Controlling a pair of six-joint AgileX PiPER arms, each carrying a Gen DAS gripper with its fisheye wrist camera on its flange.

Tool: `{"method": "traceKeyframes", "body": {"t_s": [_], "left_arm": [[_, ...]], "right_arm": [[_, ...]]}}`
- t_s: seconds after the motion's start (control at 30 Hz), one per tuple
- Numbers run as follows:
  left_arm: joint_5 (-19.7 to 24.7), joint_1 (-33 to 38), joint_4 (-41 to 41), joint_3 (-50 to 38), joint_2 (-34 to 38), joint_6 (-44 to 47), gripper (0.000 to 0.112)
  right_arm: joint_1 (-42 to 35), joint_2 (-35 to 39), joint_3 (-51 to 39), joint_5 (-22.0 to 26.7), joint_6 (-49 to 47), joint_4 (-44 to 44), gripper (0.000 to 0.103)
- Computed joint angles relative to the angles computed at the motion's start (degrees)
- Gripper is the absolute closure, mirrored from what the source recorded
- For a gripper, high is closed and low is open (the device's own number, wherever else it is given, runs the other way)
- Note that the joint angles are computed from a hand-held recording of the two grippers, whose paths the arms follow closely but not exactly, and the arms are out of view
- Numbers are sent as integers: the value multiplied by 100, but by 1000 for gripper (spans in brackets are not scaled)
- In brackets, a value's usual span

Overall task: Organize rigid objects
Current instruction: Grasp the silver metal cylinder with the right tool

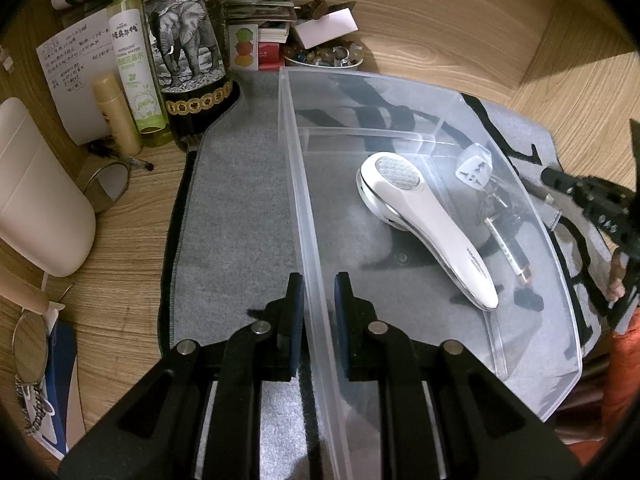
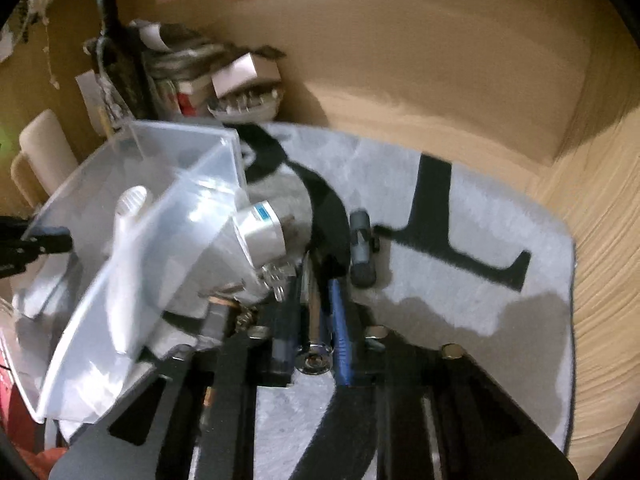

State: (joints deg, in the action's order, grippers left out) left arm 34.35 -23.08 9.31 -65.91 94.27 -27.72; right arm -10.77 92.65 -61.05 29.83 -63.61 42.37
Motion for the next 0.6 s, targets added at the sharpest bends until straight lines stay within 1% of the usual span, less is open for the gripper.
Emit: {"method": "traceKeyframes", "body": {"t_s": [0.07,0.13,0.23,0.33,0.4,0.5,0.6], "left_arm": [[2,-1,2,-1,0,-3,97],[-4,1,-1,3,-3,4,97],[-1,1,-7,-3,-10,1,97],[11,-10,17,-10,-9,-18,97],[12,-13,20,-8,-10,-24,97],[14,-16,19,-10,-9,-29,97],[17,-17,6,-9,-12,-26,97]], "right_arm": [[-7,-89,-56,92,-55,127,103],[32,-214,-36,66,-65,131,103],[57,-201,-178,253,163,-108,102],[167,28,-341,330,685,-576,95],[224,224,-412,361,1015,-848,81],[235,452,-383,305,1146,-932,78],[129,561,-430,500,1153,-875,78]]}}
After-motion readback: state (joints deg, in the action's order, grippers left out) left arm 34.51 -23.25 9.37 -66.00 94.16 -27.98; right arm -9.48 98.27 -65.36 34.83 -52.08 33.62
